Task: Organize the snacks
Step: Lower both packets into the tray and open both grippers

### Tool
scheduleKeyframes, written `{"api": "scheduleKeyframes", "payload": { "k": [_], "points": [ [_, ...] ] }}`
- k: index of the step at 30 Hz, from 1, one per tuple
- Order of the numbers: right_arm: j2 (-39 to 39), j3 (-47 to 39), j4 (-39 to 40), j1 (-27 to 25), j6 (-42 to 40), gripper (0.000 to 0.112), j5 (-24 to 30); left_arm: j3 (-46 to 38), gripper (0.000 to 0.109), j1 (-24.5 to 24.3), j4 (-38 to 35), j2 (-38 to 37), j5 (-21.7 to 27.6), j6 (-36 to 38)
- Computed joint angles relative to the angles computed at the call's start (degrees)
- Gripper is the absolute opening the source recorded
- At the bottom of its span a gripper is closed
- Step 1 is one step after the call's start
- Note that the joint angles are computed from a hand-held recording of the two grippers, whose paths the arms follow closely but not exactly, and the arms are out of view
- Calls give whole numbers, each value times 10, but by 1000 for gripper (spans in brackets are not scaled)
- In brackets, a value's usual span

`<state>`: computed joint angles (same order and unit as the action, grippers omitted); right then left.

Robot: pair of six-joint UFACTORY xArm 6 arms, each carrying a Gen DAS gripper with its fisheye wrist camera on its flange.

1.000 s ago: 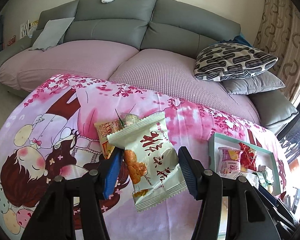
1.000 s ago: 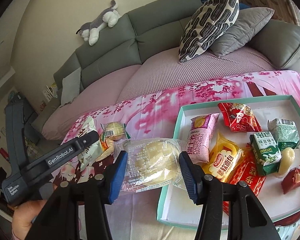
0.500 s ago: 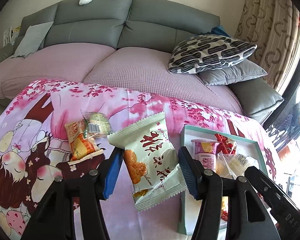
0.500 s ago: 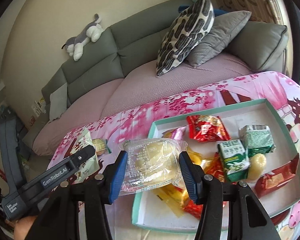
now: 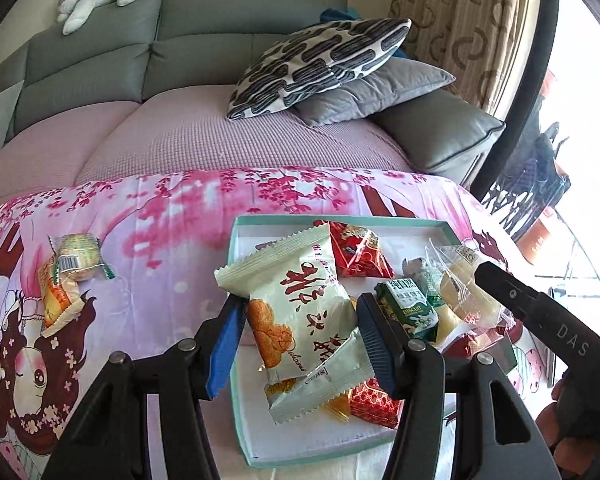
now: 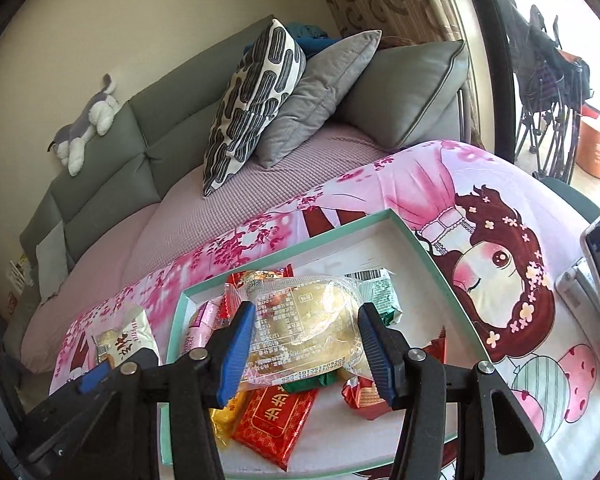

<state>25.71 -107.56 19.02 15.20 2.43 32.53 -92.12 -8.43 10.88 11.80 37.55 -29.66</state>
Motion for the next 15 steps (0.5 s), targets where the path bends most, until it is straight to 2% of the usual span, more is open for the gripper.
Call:
{"api": "scheduleKeyframes", "payload": {
  "k": [6, 15],
  "points": [
    [2, -2, 5, 1, -11, 56, 6, -2, 59, -4, 1, 4, 8, 5],
    [11, -18, -2, 16, -29, 56, 41, 39, 59, -3, -9, -14, 30, 2]
  ]
}}
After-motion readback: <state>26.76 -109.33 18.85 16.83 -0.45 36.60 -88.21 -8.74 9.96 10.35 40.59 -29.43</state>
